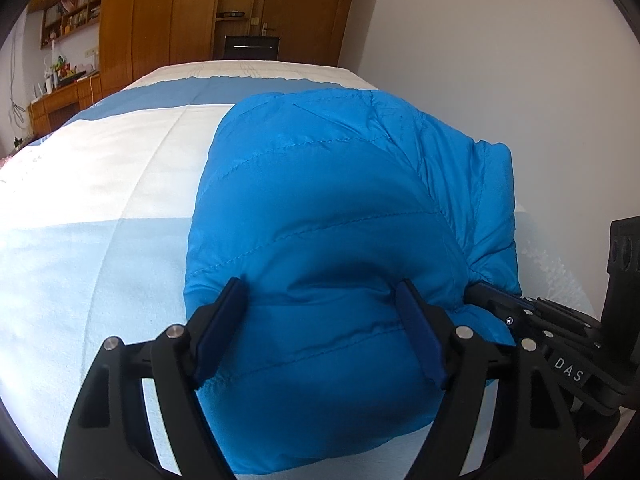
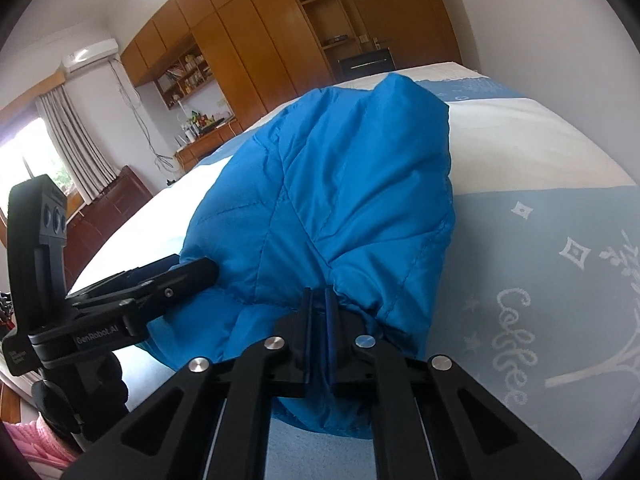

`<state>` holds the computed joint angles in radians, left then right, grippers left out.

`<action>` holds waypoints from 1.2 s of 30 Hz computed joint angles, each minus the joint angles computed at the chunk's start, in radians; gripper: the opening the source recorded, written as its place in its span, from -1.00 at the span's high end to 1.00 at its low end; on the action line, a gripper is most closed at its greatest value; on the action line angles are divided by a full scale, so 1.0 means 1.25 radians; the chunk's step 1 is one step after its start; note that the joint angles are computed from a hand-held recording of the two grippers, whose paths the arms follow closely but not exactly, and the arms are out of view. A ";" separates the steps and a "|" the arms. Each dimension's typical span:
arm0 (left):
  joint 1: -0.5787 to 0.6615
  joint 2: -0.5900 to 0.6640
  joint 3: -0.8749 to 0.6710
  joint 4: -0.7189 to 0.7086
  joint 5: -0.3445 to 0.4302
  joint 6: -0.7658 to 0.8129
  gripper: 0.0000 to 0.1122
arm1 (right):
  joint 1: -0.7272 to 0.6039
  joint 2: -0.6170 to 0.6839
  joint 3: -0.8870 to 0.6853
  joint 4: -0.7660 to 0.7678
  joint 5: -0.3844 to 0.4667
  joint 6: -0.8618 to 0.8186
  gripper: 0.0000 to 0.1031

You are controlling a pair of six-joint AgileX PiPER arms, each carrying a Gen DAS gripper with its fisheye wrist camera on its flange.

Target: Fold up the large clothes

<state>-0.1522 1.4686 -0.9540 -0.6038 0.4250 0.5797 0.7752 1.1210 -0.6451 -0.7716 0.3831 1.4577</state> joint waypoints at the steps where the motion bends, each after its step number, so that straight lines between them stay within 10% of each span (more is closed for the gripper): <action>1: 0.001 -0.005 0.005 -0.002 0.000 0.003 -0.36 | -0.005 0.003 -0.002 0.009 -0.003 -0.010 0.93; 22: 0.056 0.095 -0.265 -0.008 0.193 -0.003 -0.38 | -0.151 0.119 -0.381 0.319 0.187 -0.552 0.72; 27: 0.093 0.302 -0.539 -0.039 0.439 -0.071 -0.38 | -0.245 0.234 -0.467 0.447 0.223 -0.681 0.74; 36: 0.095 0.456 -0.719 -0.007 0.565 -0.105 -0.38 | -0.382 0.315 -0.419 0.748 0.178 -0.918 0.83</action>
<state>-0.0337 2.0384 -1.8524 -0.6128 1.1314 0.4478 0.2977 1.5143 -1.1687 0.1638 0.6055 0.3101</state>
